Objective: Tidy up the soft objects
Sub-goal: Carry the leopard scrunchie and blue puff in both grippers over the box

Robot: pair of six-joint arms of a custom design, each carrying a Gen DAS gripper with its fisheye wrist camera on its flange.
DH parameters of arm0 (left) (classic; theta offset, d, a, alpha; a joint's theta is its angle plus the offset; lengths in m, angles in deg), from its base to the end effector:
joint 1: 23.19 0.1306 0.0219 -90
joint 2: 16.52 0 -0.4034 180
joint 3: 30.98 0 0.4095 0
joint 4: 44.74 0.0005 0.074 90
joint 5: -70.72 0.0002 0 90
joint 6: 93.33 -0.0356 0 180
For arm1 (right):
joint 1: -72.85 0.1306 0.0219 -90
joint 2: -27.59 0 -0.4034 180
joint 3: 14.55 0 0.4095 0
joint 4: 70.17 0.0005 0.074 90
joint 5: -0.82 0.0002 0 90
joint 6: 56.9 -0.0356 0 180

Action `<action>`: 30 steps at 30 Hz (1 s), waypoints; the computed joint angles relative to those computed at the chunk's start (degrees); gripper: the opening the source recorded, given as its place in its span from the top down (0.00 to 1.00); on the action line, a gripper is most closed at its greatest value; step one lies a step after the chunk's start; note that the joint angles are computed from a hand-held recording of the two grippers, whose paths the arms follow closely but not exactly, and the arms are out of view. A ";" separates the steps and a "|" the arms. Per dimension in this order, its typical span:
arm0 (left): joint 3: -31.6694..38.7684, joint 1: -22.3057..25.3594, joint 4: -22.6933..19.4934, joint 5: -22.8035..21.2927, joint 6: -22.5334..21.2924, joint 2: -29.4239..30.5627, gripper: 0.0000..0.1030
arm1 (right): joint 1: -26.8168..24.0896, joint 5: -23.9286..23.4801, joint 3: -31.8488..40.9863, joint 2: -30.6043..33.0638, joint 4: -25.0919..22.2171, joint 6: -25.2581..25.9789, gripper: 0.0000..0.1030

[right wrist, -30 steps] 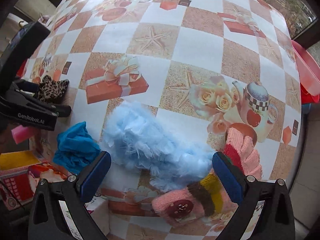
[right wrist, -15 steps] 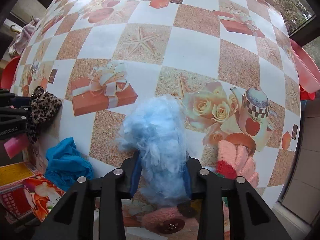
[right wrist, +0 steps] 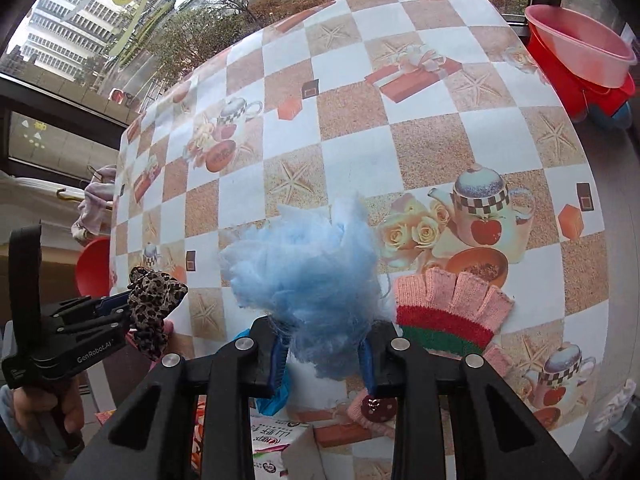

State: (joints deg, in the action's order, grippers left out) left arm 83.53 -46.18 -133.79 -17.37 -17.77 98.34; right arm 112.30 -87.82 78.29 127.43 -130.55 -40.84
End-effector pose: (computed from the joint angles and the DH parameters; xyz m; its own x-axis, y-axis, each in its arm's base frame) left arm 0.5535 -0.2366 0.3845 -0.7940 0.6076 -0.0185 0.6079 0.7935 -0.0297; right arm 0.4173 0.3416 0.3769 -0.8008 0.5851 -0.1275 0.5112 0.7788 0.3635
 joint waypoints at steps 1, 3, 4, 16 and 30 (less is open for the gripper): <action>-0.05 0.01 -0.02 0.37 -0.10 -0.52 0.71 | 0.26 0.36 0.14 -0.27 -0.10 -0.36 0.70; -0.24 0.16 -0.29 1.16 -0.28 -1.65 0.71 | 1.05 1.16 -0.12 -0.88 -0.06 -1.47 0.70; -0.47 0.48 -0.32 1.68 -0.73 -2.39 0.71 | 1.27 1.46 -0.14 -1.18 -0.05 -2.09 0.70; -7.31 -1.58 2.44 5.49 -5.13 -12.33 0.71 | 6.92 5.73 0.95 -4.59 -3.87 -10.91 0.70; -17.85 -1.51 -1.71 10.63 -16.21 -24.54 0.71 | 17.69 7.68 4.55 -3.30 -8.46 -26.39 0.70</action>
State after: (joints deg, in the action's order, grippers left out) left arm 65.68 -47.69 -135.49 -6.75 -33.98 73.80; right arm 129.99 -80.15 82.85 124.13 -139.01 -67.23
